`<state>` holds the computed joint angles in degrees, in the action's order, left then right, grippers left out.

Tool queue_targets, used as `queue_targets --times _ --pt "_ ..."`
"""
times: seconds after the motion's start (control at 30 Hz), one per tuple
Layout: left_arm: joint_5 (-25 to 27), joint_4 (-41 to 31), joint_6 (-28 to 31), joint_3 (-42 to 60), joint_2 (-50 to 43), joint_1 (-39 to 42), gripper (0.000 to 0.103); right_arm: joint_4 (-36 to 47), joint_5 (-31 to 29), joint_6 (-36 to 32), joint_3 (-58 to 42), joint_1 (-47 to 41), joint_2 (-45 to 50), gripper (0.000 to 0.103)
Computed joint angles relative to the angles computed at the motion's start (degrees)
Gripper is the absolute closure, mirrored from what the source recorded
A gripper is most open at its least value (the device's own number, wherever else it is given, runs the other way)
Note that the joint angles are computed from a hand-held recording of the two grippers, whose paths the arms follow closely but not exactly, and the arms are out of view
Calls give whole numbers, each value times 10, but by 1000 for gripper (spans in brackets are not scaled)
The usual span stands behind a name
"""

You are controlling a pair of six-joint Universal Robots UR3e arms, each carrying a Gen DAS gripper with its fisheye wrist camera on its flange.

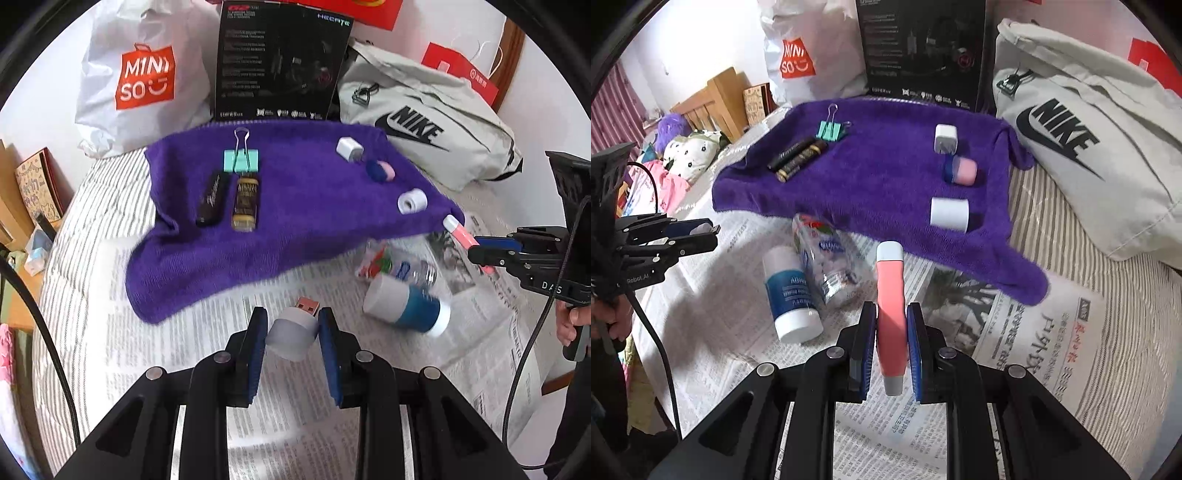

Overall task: Organize rigid objects
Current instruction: 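Carry the USB light and pink tube onto the towel and open both tools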

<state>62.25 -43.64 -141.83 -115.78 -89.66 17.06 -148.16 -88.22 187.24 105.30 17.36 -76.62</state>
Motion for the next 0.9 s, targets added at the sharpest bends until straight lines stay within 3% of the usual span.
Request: queue_targets --times 0.27,0.7,0.9 --pt "-6 -19 -14 76 -47 -11 76 30 3 -20 -97 -16 40 86" --pt "-5 -23 -48 181 -139 -30 76 167 -8 -20 -441 -25 282 86" --pt "-7 -24 -50 206 -164 -35 76 233 -36 -22 -552 -26 363 86"
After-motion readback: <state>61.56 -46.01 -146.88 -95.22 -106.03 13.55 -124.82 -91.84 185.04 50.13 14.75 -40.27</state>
